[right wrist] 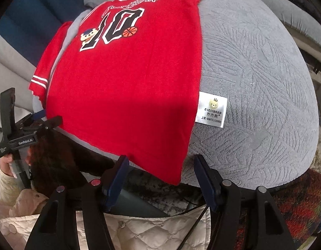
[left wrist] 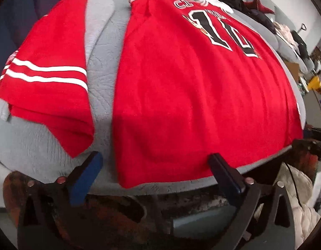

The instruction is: Fold small clothes

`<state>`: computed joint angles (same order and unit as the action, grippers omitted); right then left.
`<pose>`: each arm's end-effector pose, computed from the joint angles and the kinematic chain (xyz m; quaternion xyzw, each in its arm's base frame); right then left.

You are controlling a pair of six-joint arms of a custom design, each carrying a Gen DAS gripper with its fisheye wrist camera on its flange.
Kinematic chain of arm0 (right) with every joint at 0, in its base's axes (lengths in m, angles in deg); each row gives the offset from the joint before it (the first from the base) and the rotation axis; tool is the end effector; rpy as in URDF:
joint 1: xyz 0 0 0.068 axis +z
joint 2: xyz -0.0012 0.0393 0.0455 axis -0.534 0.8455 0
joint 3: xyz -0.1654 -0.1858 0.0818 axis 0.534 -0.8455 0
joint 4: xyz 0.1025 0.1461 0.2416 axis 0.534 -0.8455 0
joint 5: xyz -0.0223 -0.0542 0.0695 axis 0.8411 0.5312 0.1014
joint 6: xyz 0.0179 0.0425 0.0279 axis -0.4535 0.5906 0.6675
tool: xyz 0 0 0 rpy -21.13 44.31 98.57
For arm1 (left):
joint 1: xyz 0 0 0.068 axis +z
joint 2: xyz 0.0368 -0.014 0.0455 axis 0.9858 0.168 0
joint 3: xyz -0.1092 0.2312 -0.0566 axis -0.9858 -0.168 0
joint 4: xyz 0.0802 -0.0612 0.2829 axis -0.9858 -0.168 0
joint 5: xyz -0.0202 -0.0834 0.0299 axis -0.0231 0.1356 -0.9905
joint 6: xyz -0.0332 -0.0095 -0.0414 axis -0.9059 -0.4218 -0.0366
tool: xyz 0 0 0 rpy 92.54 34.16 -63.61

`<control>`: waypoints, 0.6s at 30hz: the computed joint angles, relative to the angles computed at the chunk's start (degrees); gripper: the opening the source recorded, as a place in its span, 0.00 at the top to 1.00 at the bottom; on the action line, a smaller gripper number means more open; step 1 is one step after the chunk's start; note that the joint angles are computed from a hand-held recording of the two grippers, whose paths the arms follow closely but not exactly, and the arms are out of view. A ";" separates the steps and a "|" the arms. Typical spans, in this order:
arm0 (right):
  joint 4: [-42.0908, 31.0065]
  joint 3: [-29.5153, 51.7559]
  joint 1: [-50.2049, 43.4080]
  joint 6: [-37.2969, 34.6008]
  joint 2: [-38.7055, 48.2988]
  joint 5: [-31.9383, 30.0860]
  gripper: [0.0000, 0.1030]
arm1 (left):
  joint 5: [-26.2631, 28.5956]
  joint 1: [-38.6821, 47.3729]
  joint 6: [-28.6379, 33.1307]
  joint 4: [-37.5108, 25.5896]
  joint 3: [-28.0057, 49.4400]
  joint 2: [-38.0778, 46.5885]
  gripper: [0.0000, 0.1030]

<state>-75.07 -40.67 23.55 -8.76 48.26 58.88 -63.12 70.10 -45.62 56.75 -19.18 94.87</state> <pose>0.1220 0.1674 0.0851 0.1285 0.9691 0.1231 0.1710 0.2530 -0.0529 0.0822 0.2563 0.9377 -0.0831 0.2196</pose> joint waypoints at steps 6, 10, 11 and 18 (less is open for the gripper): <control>1.41 -1.59 -0.04 1.07 -1.65 -0.26 0.39 | -0.20 0.17 -0.23 0.49 -2.44 -2.77 0.02; 1.27 -2.04 1.30 2.35 -2.32 1.01 0.39 | -1.17 -0.36 -0.62 0.78 -4.02 -4.74 0.02; 1.20 -2.05 1.71 2.64 -2.31 1.40 0.39 | -1.35 -0.45 -0.75 0.89 -4.63 -5.54 0.02; 0.20 -1.60 3.37 4.64 -1.96 2.58 0.39 | -0.09 0.60 -0.68 -1.76 -5.73 -8.72 0.02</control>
<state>-74.87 -42.27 26.93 -4.12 46.30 61.45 -63.21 70.70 -46.30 54.99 -24.91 86.15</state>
